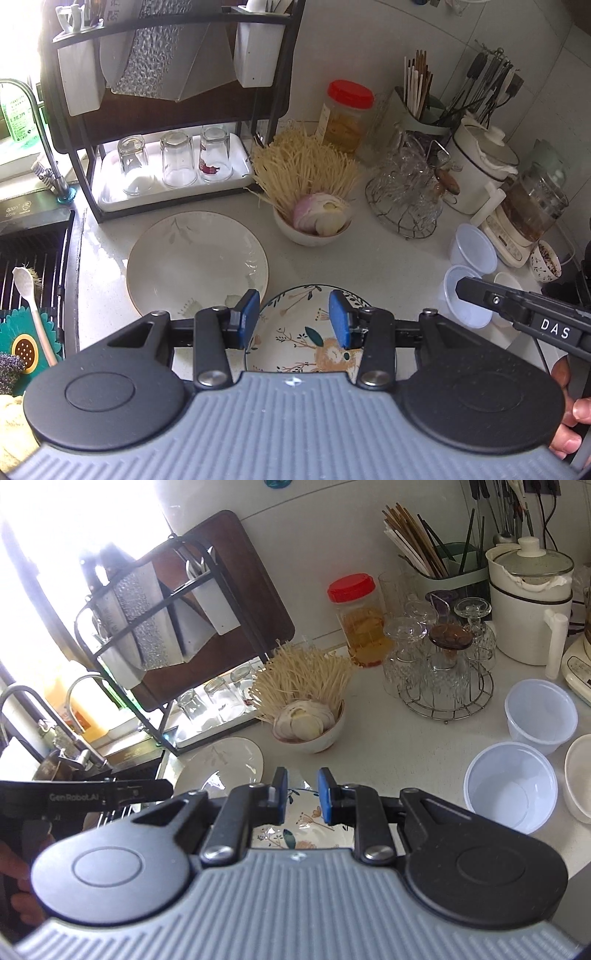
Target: Organize plates and bowls
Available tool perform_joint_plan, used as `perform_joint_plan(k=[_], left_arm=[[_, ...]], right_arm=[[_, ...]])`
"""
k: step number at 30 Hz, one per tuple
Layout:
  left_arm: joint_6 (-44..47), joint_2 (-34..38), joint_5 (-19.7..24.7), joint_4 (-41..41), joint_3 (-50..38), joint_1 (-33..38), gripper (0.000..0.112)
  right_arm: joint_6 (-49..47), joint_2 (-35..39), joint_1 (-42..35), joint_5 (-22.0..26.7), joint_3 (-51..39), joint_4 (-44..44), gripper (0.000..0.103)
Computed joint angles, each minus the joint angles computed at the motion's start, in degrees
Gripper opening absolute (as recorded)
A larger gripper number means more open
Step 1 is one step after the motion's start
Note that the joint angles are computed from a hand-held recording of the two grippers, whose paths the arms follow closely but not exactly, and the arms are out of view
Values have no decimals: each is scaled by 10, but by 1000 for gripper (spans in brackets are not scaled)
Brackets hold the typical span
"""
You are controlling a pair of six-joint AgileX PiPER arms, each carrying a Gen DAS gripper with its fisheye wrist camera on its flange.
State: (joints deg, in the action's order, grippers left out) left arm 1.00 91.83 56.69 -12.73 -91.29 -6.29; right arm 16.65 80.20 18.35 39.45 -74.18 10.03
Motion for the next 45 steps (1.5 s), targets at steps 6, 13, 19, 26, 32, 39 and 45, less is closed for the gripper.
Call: perform_joint_plan(k=[6,13,19,26,32,39,45], left_arm=[[-19,-28,7,19,11,-16,47],[-56,-69,19,39,27,-32,48],[-96,-89,15,55,63,-40,48],[-184,-98,-9,109,101,-77,48],[-250,-101,-28,143,125,-103,48],[-284,-97,-31,163,128,-101,48],[-240,-80,-46,135,122,-54,48]], right_arm=[[-11,-27,5,15,7,9,22],[-18,-54,17,23,7,5,22],[-76,-40,-2,40,4,52,22],[-188,-25,-38,56,9,128,22],[-257,-3,-64,59,9,183,22],[-301,18,-69,71,-5,215,22],[-280,55,-63,74,-37,205,22]])
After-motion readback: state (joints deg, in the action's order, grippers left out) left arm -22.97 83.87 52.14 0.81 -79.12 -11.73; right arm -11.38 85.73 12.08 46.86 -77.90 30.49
